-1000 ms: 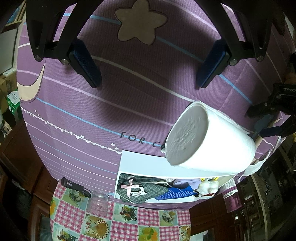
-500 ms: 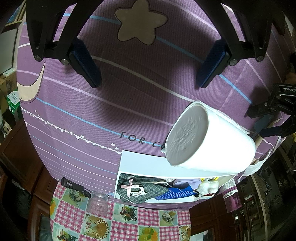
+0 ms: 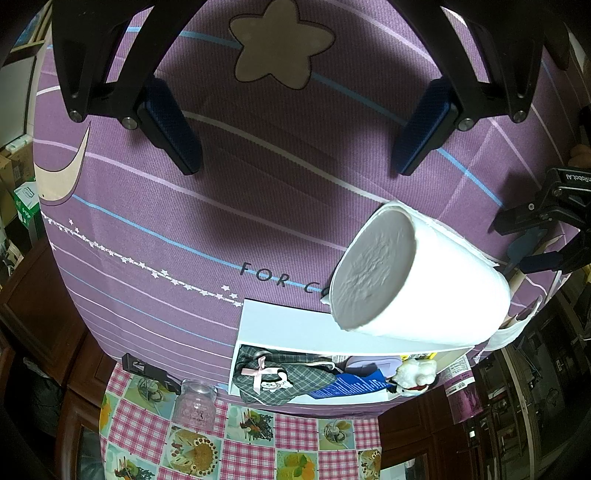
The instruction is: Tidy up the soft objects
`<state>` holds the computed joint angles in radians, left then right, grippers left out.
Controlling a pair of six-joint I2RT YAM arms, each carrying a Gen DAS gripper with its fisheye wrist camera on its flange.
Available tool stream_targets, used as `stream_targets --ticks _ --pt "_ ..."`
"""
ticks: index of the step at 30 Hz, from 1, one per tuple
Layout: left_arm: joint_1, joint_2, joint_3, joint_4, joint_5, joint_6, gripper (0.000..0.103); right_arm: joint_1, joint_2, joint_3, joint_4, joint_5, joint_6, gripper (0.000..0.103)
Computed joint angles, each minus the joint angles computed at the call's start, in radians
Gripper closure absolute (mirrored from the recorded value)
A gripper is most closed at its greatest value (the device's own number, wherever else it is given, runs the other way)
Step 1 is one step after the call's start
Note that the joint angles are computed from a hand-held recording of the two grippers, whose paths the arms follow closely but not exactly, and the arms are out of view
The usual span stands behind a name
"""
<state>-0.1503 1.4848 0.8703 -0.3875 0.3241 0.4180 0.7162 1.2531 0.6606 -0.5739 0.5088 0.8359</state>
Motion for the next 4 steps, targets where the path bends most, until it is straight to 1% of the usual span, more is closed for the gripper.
stream_targets --ticks 4 --pt "0.001 -0.011 -0.008 0.001 -0.008 -0.014 0.0 -0.001 -0.001 -0.001 0.001 -0.001 -0.002 0.0"
